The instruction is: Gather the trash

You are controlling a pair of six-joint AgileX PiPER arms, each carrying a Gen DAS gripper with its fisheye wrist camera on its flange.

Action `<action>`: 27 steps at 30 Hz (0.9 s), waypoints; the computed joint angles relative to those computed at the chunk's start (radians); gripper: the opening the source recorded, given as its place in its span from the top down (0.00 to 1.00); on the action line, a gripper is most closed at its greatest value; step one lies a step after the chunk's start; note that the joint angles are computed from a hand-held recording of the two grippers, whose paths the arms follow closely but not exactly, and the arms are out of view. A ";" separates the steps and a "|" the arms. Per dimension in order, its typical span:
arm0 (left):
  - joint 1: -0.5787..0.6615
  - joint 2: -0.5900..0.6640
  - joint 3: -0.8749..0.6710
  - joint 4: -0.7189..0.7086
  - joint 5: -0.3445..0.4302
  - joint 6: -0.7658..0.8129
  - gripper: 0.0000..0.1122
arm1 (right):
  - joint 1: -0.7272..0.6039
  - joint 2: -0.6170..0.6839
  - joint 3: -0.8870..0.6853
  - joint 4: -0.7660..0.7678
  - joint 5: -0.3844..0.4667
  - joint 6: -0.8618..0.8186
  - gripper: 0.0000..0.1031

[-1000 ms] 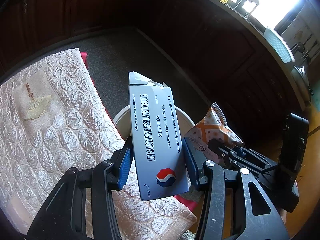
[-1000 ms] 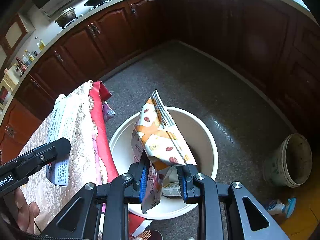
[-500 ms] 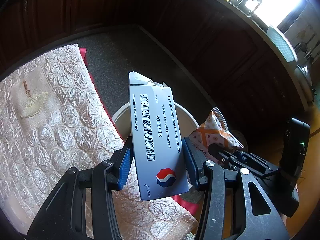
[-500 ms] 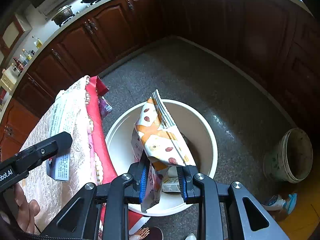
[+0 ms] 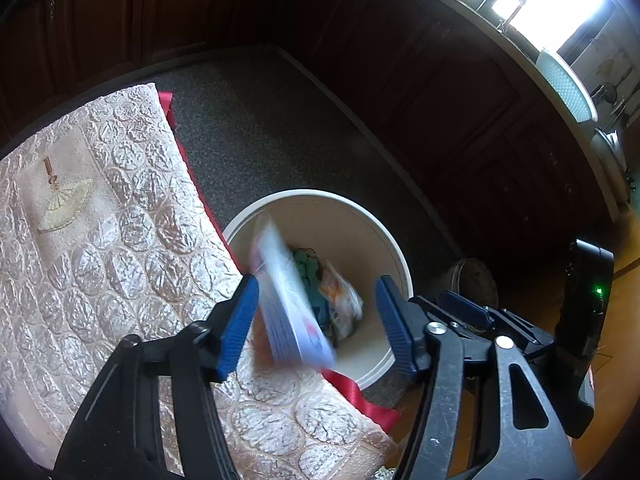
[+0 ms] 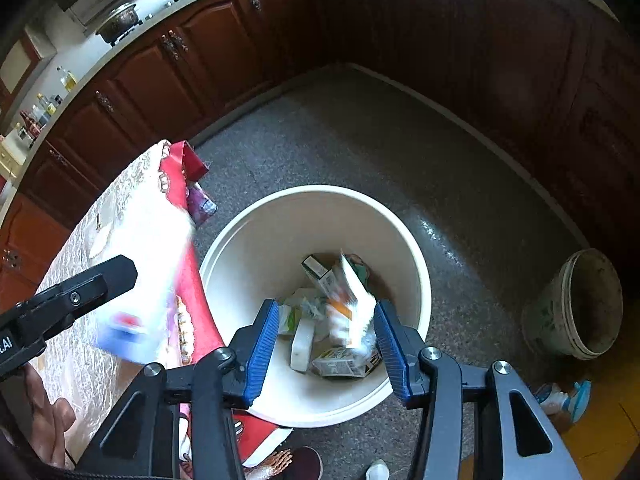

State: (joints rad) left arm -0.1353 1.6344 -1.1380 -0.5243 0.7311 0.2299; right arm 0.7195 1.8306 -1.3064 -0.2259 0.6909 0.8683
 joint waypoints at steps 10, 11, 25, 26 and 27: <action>0.034 -0.055 0.084 -0.019 -0.017 0.049 0.40 | 0.010 -0.004 0.013 -0.005 -0.008 0.016 0.54; 0.037 -0.066 0.094 -0.015 -0.022 0.051 0.40 | 0.010 -0.004 0.013 -0.003 -0.008 0.017 0.54; 0.070 -0.407 0.298 0.230 -0.082 -0.082 0.29 | 0.118 -0.072 0.012 -0.167 0.054 0.241 0.44; 0.083 -0.441 0.309 0.221 -0.073 -0.066 0.29 | 0.136 -0.083 0.007 -0.192 0.069 0.268 0.44; 0.089 -0.468 0.315 0.224 -0.063 -0.067 0.29 | 0.151 -0.093 0.004 -0.215 0.081 0.293 0.44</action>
